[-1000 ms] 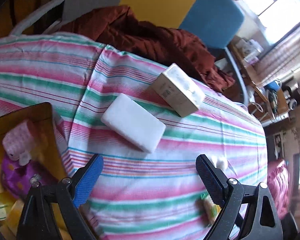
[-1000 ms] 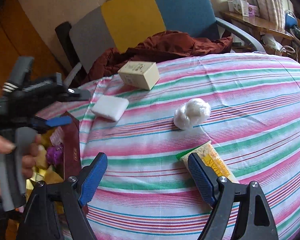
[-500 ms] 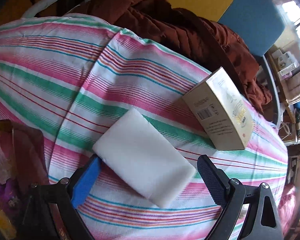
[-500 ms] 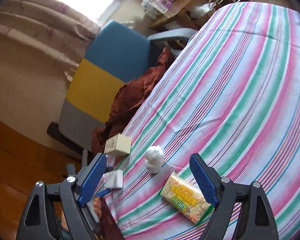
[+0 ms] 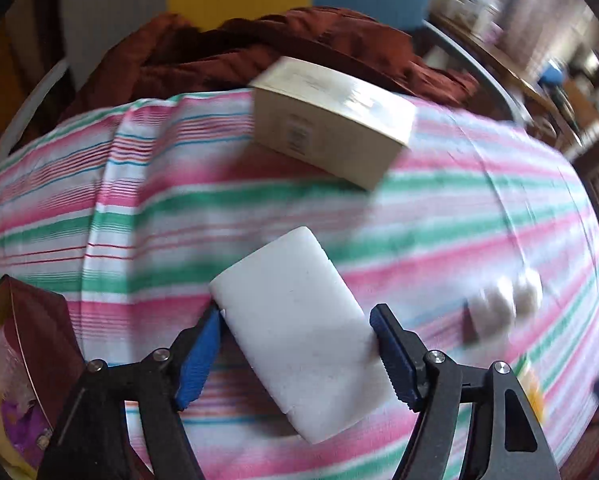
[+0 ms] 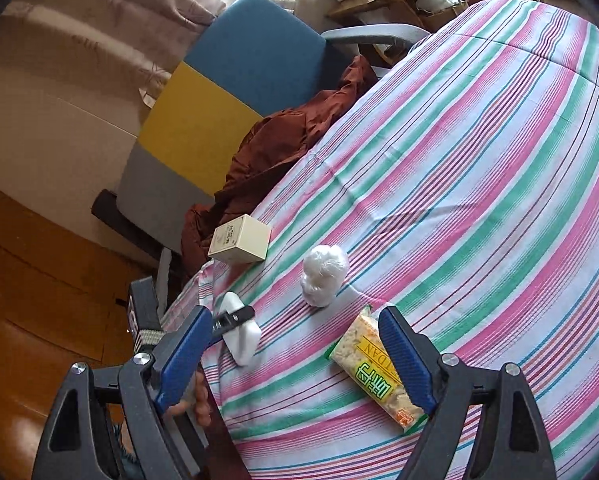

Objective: Organize objects
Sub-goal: 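Grasp the white foam block with the left gripper while the right moves to the beige box, then grasp the beige printed box with the right gripper while the left holds the foam block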

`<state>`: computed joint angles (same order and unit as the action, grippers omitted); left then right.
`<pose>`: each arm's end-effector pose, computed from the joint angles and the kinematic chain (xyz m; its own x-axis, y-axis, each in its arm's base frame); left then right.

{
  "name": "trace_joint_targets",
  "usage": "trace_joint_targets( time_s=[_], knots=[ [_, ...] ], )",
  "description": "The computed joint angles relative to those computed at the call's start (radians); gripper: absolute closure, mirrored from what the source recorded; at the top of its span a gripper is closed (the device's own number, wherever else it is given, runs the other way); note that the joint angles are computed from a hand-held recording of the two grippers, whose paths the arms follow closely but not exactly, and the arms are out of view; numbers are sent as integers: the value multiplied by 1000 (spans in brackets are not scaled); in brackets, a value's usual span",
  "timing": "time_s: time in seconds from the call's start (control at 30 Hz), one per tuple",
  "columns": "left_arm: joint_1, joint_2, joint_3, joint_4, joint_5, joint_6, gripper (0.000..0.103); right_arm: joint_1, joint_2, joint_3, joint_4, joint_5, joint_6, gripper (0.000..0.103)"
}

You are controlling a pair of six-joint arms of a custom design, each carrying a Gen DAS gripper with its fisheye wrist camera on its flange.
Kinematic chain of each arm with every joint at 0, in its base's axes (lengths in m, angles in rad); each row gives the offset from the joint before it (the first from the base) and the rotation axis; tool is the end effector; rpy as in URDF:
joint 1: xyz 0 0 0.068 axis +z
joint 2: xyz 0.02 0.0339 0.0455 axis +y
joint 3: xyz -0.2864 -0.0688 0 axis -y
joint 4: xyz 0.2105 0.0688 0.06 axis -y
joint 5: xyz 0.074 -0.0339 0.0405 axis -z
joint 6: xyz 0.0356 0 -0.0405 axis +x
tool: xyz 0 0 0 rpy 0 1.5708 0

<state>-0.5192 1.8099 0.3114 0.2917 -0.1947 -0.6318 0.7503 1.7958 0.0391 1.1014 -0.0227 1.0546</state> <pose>0.1785 -0.0941 0.0843 -0.9069 -0.1491 -0.3941 -0.1346 0.9888 -0.0644 0.1391 0.1307 0.1079 -0.8243 0.4202 -0.3793 0.0447 0.7163 0.6964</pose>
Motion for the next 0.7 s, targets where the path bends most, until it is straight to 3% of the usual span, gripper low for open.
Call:
trace_joint_targets(
  time_s=[0.13,0.23,0.4,0.57,0.7],
  knots=[
    [-123,1,-34,8,-84,-67,28,26,-19,38,-94,20,-24,16],
    [-130,-4,-43,17,-80,-84,27,55,-32,86,-194,47,-49,16],
    [-86,41,-32,87,-47,-71,28,116,-42,233,-473,86,-118,16],
    [-7,65,-60,205,-1,-55,30,110,-19,534,-839,93,-373,16],
    [-10,72,-113,304,-8,-79,31,69,80,790,-1003,71,-615,16]
  ],
)
